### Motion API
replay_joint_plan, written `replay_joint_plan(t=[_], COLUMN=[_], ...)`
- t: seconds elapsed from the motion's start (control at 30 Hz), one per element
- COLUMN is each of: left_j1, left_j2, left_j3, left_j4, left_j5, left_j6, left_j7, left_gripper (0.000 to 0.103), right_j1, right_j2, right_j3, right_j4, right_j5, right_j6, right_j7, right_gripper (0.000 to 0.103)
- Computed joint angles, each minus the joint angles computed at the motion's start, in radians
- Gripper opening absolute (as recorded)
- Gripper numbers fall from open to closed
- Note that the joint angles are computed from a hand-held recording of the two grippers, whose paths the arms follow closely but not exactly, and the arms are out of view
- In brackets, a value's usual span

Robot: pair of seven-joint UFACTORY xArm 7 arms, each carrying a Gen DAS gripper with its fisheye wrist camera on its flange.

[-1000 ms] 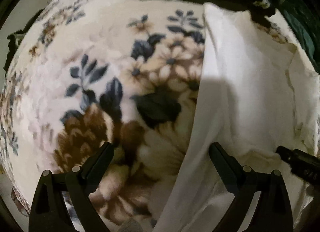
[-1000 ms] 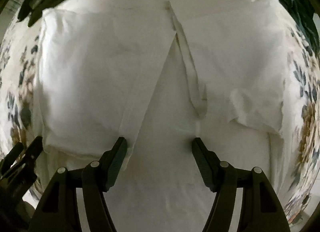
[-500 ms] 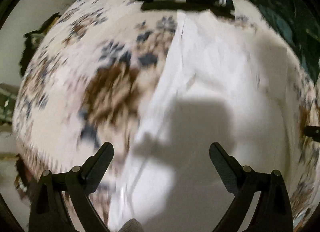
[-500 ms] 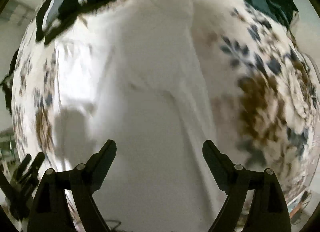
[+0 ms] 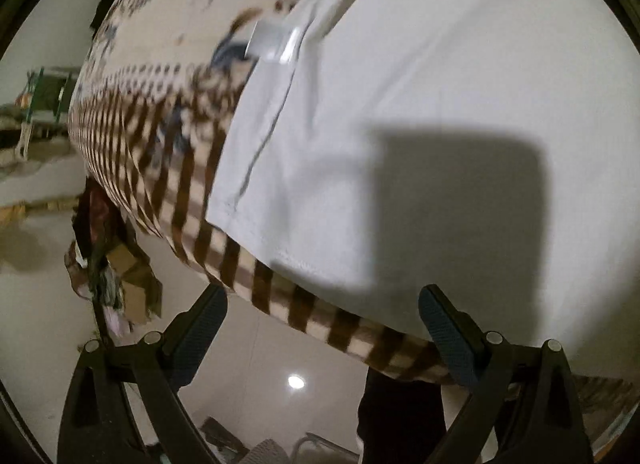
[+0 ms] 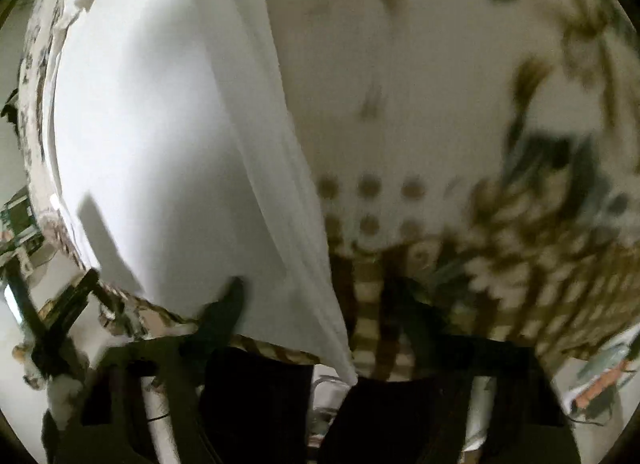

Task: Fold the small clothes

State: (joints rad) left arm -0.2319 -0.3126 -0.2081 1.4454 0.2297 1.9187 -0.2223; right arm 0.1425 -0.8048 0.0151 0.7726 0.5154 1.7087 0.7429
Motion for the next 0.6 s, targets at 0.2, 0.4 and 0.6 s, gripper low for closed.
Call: replay_joint_plan(t=[0.2,0.4,0.6], left_j1=[-0.044,-0.174,-0.324], left_j2=[0.036,0.166,0.249], left_j3=[-0.054,-0.112,-0.146], left_j4=[0.110,0.319,0.274], left_j5=[-0.046,-0.324,-0.475], left_j6=[-0.005,-0.046,-0.223], left_j7=[-0.048,-0.224,-0.315], left_gripper=[0.098,0.098,0.098], right_j1=[0.037,-0.052,-0.133], right_j2=[0.023,0.131,0.441], right_j3=[-0.007,-0.139,-0.335], right_j4=[0.043,0.294,0.707], right_j5=[0.002,-0.067,-0.151], right_j6=[0.068,0.178,0.298], right_j7=[-0.035,-0.098,-0.334], right_gripper=[0.006,0.073,0.073])
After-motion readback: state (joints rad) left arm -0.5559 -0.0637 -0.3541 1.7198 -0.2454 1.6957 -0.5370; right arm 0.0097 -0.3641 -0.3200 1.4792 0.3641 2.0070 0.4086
